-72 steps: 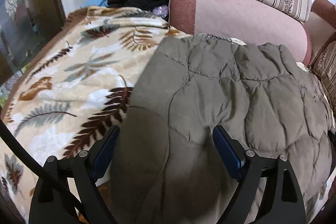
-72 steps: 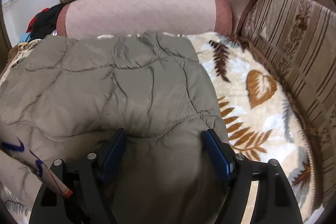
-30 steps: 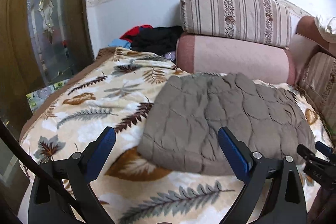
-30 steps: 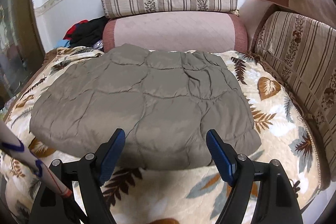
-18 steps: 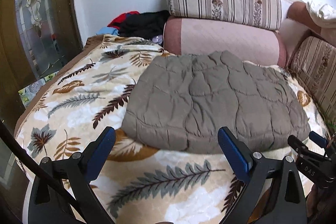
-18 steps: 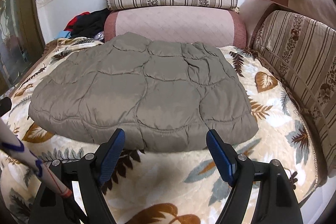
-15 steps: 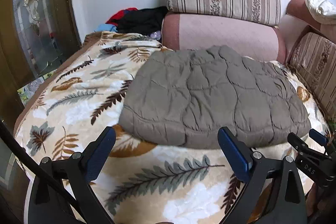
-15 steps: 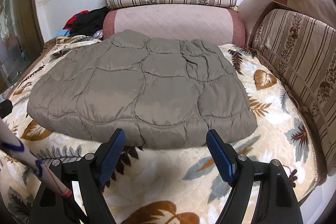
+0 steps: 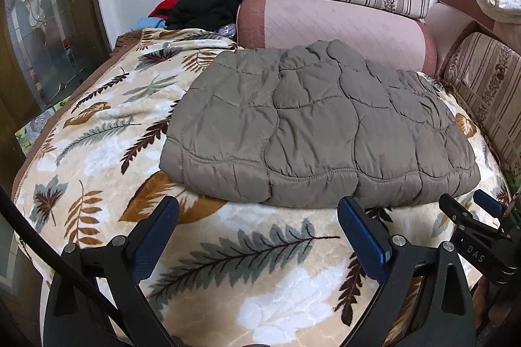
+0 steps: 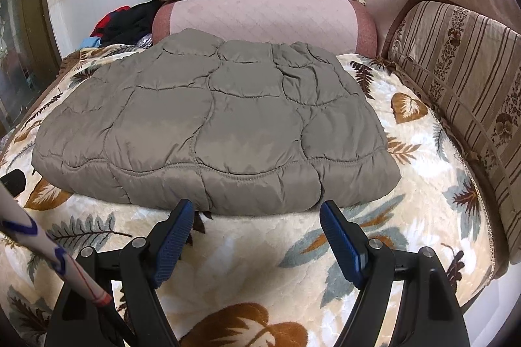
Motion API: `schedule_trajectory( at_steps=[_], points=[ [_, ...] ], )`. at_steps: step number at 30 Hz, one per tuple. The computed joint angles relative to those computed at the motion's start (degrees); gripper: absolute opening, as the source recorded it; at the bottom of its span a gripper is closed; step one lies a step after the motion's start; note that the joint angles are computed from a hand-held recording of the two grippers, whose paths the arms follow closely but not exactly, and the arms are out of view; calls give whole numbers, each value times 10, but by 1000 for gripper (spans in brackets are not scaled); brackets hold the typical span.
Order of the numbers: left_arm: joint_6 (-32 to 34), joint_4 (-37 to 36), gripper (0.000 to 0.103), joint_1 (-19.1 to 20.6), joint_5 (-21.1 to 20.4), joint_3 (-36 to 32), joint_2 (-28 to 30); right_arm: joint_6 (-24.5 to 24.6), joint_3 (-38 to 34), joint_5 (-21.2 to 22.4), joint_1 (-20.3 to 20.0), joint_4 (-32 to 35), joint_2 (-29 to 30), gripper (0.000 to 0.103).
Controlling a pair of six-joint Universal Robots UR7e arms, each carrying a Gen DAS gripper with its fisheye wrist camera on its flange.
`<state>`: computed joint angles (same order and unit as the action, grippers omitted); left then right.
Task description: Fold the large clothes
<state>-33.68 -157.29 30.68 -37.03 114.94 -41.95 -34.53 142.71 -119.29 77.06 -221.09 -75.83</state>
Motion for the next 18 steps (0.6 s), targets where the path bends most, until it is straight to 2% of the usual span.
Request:
schedule_trajectory(
  at_steps=[18],
  points=[
    [8, 7, 97, 6, -30, -8, 12, 4, -6, -10, -1, 1, 14, 83]
  ],
)
